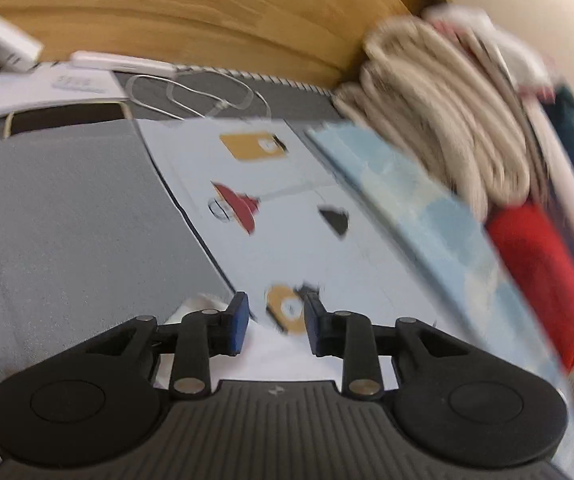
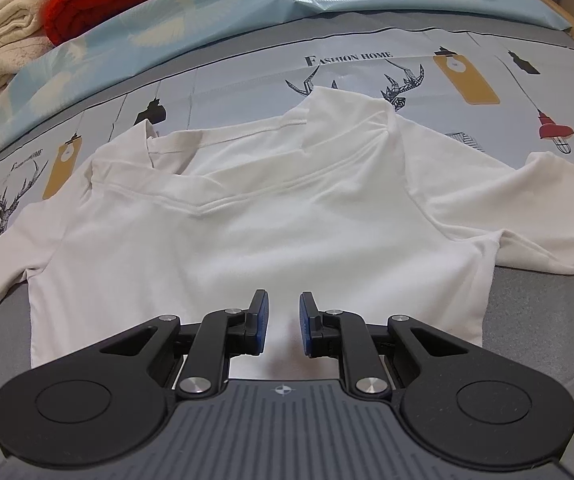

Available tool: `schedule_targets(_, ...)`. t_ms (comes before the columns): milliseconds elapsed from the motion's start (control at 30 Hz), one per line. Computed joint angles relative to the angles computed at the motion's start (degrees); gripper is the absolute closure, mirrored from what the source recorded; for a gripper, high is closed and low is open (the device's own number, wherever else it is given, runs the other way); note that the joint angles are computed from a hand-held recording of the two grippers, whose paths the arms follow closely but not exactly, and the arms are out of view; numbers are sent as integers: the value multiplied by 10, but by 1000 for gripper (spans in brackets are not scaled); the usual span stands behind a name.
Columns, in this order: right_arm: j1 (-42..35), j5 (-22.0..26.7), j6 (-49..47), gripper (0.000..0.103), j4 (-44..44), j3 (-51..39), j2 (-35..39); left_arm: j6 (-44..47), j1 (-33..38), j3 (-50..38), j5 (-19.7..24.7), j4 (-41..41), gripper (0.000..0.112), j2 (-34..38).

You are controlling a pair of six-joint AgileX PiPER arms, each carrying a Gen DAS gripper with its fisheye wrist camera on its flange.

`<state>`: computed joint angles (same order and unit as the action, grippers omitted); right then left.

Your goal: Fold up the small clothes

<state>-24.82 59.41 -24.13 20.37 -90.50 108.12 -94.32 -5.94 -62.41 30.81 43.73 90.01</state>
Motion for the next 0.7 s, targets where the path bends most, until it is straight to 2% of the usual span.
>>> schedule_targets(67,0,1,-3,86,0,-1,1,22,-15,-13,8,9,80,16)
schedule_targets(100,0,1,-2,86,-1,-1,1,53,-12,-15,-8,-14,80,22)
schedule_targets(133,0,1,-1,86,-1,-1,1,103,-5,-17,-27,-60,80,28)
schedule_targets(167,0,1,-3,86,0,-1,1,160,0,-29,-22,-116,80,44)
schedule_targets(200,0,1,-4,86,0,-1,1,207,2,-46,5,-157,80,66)
schedule_targets(267,0,3,-8,86,1,-1,1,247,-5,-90,112,-188,81,125)
schedule_targets(333,-1,5,-10,86,1,-2,1,239,-38,-135,212,-173,82,160)
schedule_targets(400,-4,4,-9,86,1,-4,-1,288,-76,-183,244,-168,82,174)
schedule_targets(467,-8,4,-11,86,4,-5,-5,333,-128,-219,227,-175,82,170)
schedule_targets(567,-20,7,-17,86,6,-8,-7,475,-201,-299,202,-265,80,185)
schedule_targets(700,-40,16,-28,86,13,-9,-10,688,-306,-424,225,-407,80,246)
